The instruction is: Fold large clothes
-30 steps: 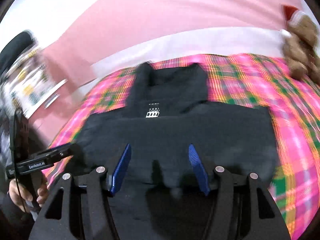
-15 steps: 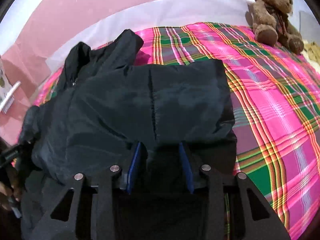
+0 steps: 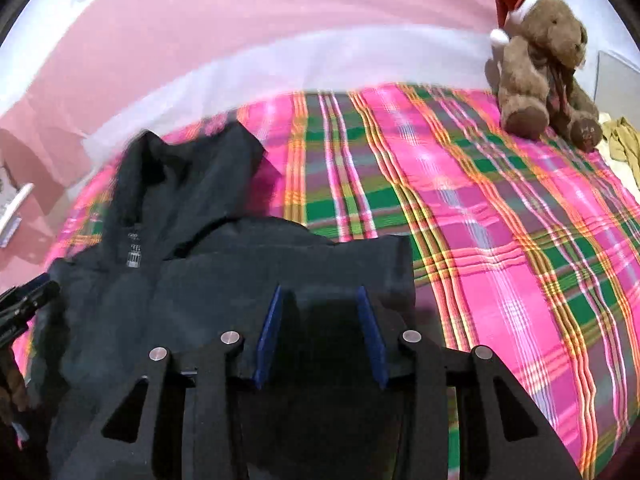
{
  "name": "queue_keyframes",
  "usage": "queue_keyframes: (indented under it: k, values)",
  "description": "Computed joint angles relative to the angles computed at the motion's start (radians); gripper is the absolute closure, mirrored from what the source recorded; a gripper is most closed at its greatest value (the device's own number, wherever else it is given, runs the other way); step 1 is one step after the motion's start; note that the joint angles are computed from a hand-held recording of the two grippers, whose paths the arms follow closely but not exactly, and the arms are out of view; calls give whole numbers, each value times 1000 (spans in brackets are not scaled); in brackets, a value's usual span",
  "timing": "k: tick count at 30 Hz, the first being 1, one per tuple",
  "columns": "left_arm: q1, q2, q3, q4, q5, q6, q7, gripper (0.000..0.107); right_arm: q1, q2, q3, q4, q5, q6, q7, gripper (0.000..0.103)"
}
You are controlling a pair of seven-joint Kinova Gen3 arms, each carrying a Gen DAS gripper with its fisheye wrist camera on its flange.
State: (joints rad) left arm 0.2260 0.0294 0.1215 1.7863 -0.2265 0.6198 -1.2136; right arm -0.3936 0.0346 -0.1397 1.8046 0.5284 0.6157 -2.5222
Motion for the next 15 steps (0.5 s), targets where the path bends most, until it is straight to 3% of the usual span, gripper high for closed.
queue_keyframes:
  k: [2,4,7,10,13,15]
  values:
    - [-33,28,8,13,43,-18,-34,53,14,54,10,-23,-48,22,61,63]
    - [-51,21,6,62,72,-92,-53,53,28,75,14,4,-63,-22,72,63]
    - [-7,25,-23,114,-4,-187,3,53,-11,71,56,71,11,-109,-13,64]
    - [7,30,-23,92,-44,-154,42,53,-32,69,59,68,49,-89,-52,64]
    - [-3,-1,-17,40,15,-60,14,53,-50,39,53,41,55,-13,-52,64]
    - [-15,-53,-17,52,56,-48,-9,54,-39,-32,27,71,68,-18,-91,64]
